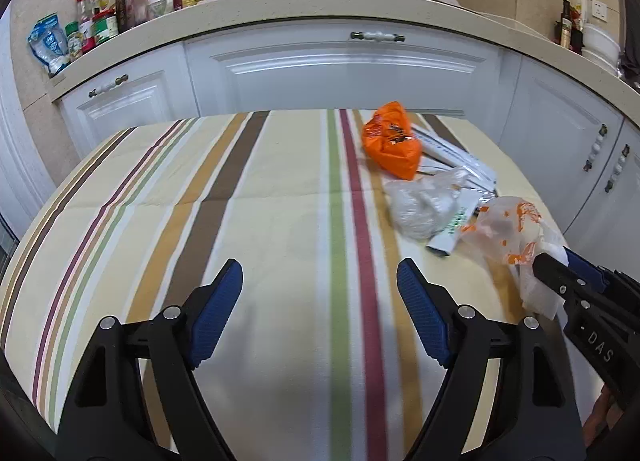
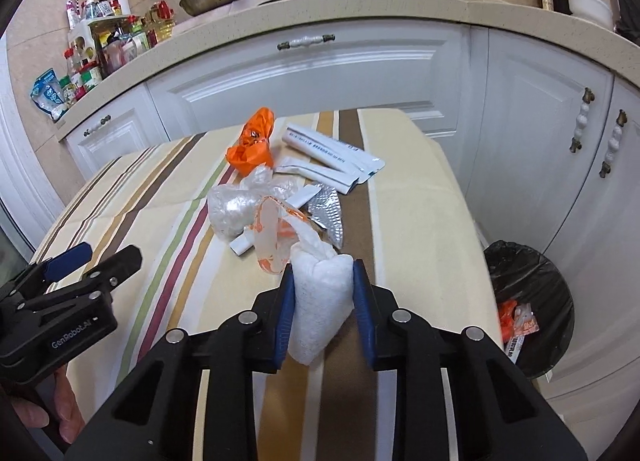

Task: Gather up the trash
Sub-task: 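Move the right tool back to the table and grasp the white tissue, then close the left tool on the clear plastic wrapper while the right tool holds the tissue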

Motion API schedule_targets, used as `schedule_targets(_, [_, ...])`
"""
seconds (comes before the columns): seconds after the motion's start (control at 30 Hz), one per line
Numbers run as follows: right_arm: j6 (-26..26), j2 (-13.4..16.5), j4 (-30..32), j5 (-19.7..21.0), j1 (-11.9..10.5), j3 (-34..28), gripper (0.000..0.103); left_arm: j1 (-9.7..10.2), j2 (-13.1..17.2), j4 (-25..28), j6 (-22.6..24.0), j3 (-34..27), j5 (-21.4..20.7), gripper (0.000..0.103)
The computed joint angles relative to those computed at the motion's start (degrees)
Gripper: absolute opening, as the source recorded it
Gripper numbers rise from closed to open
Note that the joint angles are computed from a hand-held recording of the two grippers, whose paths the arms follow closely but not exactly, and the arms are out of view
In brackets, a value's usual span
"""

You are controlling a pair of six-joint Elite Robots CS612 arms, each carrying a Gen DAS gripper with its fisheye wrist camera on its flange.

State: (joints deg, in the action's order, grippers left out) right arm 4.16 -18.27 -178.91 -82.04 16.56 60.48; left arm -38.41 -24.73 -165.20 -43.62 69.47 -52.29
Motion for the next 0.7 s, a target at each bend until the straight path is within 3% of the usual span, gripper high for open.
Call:
schedule_targets(0.2, [-1.6, -0.8, -0.4, 3.7, -0.9, 1.8, 0.028, -0.68, 1.2, 0.1, 2.8, -2.9, -0.8, 0.079])
schedule_targets(0.4, [-6.5, -1.7, -1.6, 3.3, -0.8, 3.8, 0.028, -1.00, 2.1, 0.5, 3.7, -4.9, -1.6, 0.080])
schedule_targets(0.7, [-5.6, -1.7, -3.4, 4.9, -1.3, 4.3, 0.028, -1.42, 2.7, -3.8, 7.1, -5.8, -5.2, 0.080])
